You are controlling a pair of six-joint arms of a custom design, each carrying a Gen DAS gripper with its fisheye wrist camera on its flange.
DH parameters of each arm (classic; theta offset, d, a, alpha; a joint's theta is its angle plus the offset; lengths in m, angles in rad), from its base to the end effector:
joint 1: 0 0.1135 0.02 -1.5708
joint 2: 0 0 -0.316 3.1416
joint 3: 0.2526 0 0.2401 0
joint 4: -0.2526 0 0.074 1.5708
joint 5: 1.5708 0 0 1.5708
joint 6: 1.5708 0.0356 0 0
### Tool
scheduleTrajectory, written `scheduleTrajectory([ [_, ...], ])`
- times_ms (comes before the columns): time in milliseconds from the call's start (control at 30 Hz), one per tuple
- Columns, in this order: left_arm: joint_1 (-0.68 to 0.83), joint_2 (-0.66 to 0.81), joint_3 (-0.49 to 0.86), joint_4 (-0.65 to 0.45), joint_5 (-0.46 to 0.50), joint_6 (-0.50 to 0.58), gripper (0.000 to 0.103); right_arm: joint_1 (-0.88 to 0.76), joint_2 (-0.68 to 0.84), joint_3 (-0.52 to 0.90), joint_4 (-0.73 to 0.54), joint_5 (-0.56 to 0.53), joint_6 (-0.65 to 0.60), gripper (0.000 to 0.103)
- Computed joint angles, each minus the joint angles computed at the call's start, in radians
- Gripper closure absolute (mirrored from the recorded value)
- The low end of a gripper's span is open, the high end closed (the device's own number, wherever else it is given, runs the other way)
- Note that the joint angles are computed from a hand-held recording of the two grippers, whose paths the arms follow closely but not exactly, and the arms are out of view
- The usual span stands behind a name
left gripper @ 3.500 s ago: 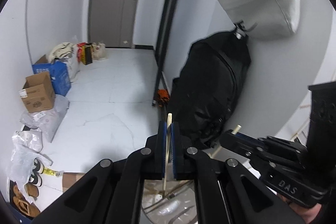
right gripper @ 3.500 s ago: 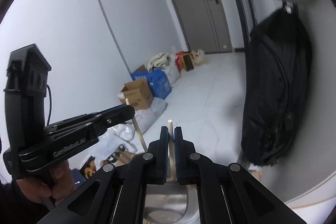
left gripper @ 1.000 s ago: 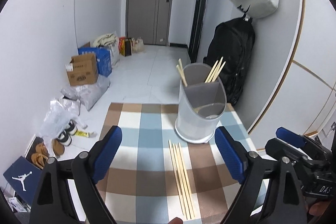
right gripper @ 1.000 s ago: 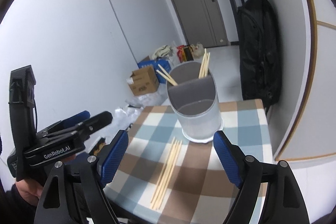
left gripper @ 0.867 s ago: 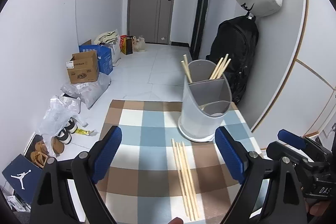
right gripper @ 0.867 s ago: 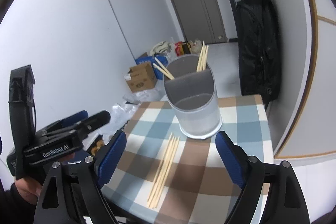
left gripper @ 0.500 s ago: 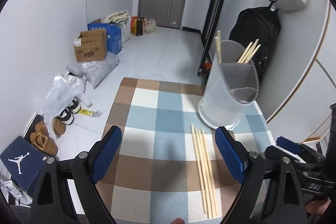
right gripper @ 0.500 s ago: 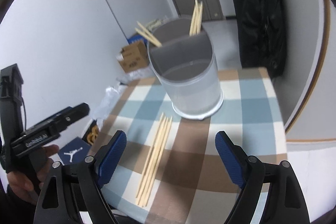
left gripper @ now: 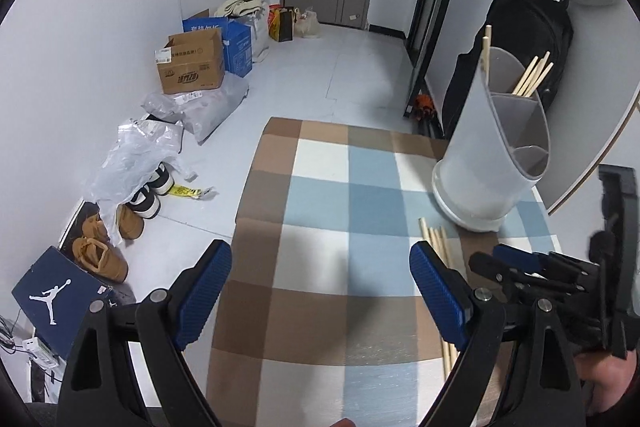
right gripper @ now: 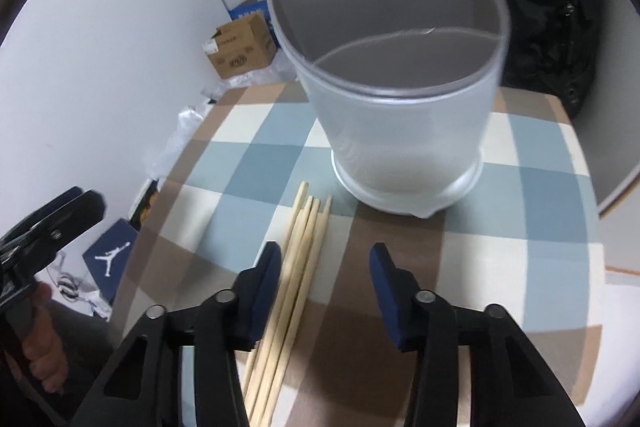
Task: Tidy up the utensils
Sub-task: 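Move both open grippers down toward the remaining chopsticks, then close the right gripper on one chopstick from the pile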
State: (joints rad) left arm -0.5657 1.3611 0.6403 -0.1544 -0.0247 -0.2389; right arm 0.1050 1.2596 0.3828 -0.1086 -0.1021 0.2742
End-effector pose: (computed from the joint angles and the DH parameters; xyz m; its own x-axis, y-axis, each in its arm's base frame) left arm 0.2020 -0.1272 0.2301 -0.7533 0.1981 -0.6271 0.3543 0.9256 -0.1332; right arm 0.1772 0.0223 0.1828 -0.8413 0.1822 -0.5089 0.0702 0.9703 0.2314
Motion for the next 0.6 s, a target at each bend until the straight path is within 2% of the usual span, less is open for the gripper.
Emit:
scheduleTrajectory([
  [33,0.013,0.001,-0.001,0.003,0.01,0.005,0.015,0.008,0.027,0.005,0.01,0.01,0.011,0.07],
  [133,0.032,0.002,0.003,-0.006,0.019,0.014,0.015,0.038,0.061,0.004,0.044,0.042,0.033,0.071],
  [233,0.042,0.005,0.005,0.003,0.02,0.022,0.015,0.075,0.098,0.015,0.056,0.097,0.036,0.079],
  [300,0.048,0.007,0.005,0.007,0.025,0.025,0.015,0.09,0.118,0.025,0.057,0.126,0.039,0.08],
  [433,0.068,0.017,0.005,0.004,0.036,0.03,0.015,0.114,0.158,0.046,0.045,0.177,0.042,0.089],
  [600,0.092,0.027,0.017,-0.01,0.056,0.025,0.015,0.142,0.196,0.063,0.049,0.213,0.051,0.089],
])
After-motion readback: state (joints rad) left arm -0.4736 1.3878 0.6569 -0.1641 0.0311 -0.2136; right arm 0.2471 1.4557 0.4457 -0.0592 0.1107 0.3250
